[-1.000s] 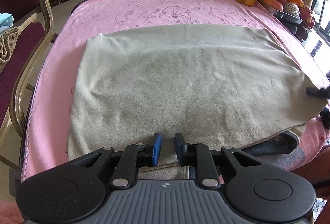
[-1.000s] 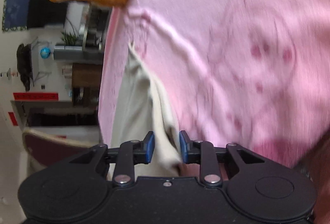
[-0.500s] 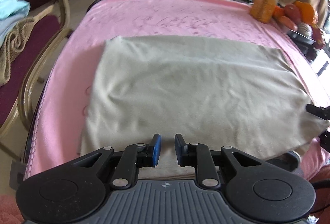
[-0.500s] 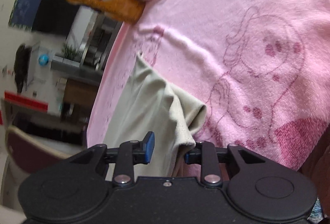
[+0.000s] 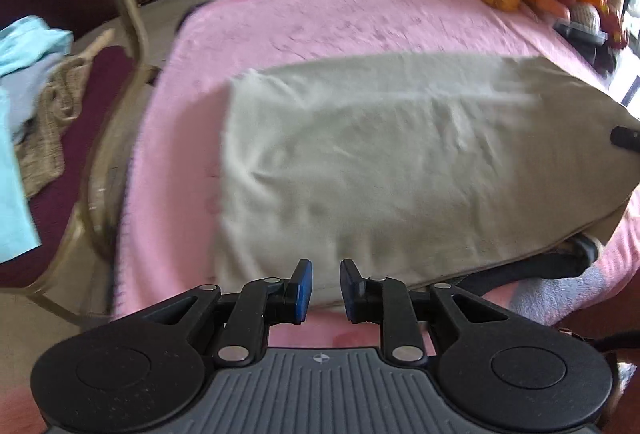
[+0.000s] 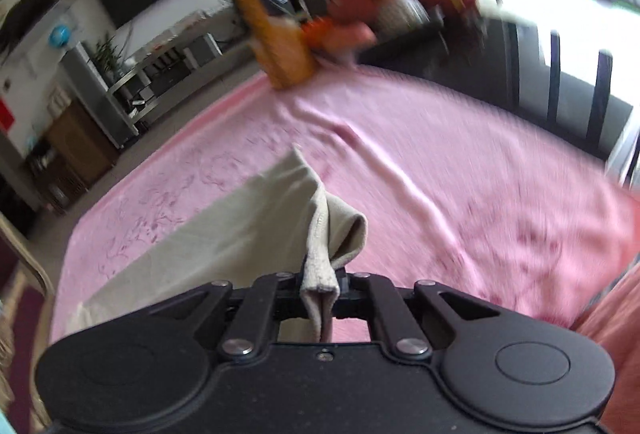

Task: Fold clothes
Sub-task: 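Grasp the sweatshirt corner with the right gripper and lift it to fold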

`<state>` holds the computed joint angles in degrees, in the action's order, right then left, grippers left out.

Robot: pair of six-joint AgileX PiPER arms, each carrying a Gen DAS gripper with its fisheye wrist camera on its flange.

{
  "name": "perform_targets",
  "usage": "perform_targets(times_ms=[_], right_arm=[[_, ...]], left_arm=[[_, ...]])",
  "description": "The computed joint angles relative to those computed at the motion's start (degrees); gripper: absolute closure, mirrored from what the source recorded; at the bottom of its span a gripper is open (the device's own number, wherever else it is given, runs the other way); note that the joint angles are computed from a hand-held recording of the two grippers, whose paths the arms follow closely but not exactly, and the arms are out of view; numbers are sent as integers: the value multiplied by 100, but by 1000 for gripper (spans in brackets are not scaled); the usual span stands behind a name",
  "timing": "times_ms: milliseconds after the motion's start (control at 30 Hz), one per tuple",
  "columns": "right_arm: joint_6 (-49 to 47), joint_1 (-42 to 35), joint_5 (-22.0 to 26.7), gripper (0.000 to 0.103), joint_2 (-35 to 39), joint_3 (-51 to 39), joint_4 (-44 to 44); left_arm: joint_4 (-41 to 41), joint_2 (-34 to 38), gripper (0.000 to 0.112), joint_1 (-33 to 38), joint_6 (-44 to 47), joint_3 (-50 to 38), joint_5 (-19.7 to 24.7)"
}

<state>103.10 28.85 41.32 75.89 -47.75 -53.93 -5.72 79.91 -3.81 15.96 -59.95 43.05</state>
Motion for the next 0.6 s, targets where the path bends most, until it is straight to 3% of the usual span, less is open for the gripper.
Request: perform_targets(times_ms=[167, 267, 433, 600], right_arm=[[-605, 1221, 1145, 97, 997, -1329, -740], [-1018, 1917, 1349, 97, 1641, -1964, -1289], [-2055, 2508, 852, 97, 2747, -2976, -1480], [-3742, 2539, 265, 97, 3653, -3755, -358]], left_arm=[[-855, -218, 90, 1294, 1120, -192, 366], [-754, -186, 90, 1661, 1182, -264, 112], [-723, 99, 91, 2078, 1112, -510, -86], [-1212, 328, 91, 2380, 1290, -664, 147]])
